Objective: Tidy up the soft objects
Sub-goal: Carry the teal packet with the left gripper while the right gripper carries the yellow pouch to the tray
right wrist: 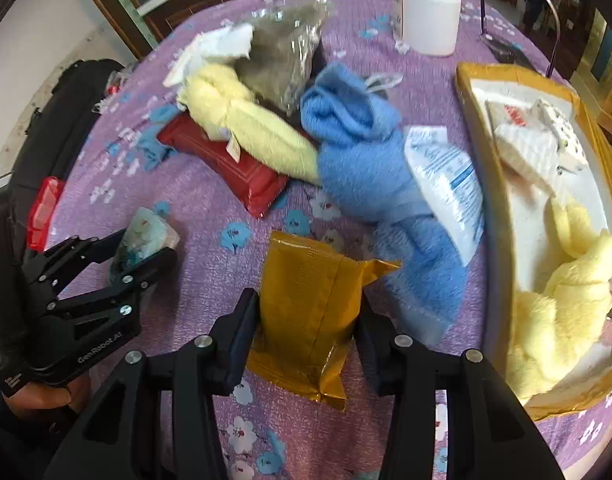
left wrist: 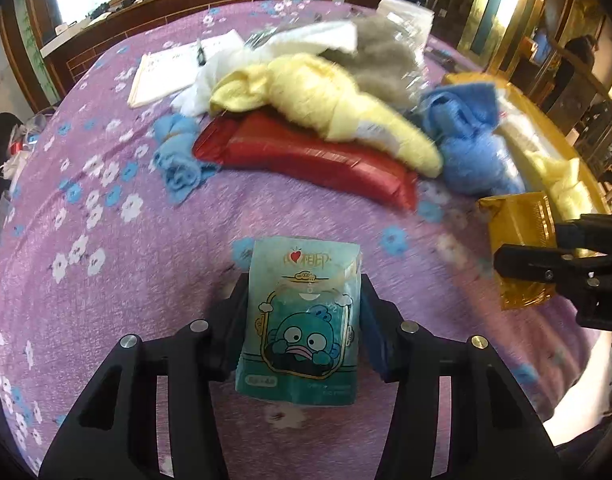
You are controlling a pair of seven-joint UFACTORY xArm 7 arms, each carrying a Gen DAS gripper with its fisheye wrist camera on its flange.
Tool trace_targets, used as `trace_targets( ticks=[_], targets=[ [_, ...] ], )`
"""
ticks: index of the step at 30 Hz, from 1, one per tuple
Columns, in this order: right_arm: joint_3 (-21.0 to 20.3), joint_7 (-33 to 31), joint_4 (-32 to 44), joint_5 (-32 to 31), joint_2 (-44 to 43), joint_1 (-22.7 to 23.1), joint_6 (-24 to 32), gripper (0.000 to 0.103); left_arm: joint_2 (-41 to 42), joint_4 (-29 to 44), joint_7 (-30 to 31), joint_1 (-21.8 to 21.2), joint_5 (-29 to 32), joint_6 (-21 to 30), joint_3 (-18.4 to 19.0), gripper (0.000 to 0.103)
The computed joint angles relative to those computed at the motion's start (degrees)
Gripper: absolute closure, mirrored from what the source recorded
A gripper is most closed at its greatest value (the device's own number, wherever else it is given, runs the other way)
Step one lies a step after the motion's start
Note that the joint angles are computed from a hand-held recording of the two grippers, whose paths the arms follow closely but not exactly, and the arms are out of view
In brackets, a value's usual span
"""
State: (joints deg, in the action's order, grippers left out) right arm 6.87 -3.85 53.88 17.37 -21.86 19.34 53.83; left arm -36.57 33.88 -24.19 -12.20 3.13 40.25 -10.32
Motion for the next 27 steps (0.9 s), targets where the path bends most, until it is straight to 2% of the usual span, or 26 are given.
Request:
trace_targets(
  ticks=[14, 27],
  targets=[
    [-4.37, -6.21, -2.06, 6.06, -4.87, -0.86, -4.44, 0.057, 5.66, 8.85, -1.81, -2.32, -0.35, -0.49, -1.98, 0.053],
    [-8.76, -10.01, -3.35, 9.17, -7.51, -3.73, -4.06, 0.057, 12.87, 17.91, -5.44, -3.69, 1.7, -0.62, -4.0, 0.053]
  ],
)
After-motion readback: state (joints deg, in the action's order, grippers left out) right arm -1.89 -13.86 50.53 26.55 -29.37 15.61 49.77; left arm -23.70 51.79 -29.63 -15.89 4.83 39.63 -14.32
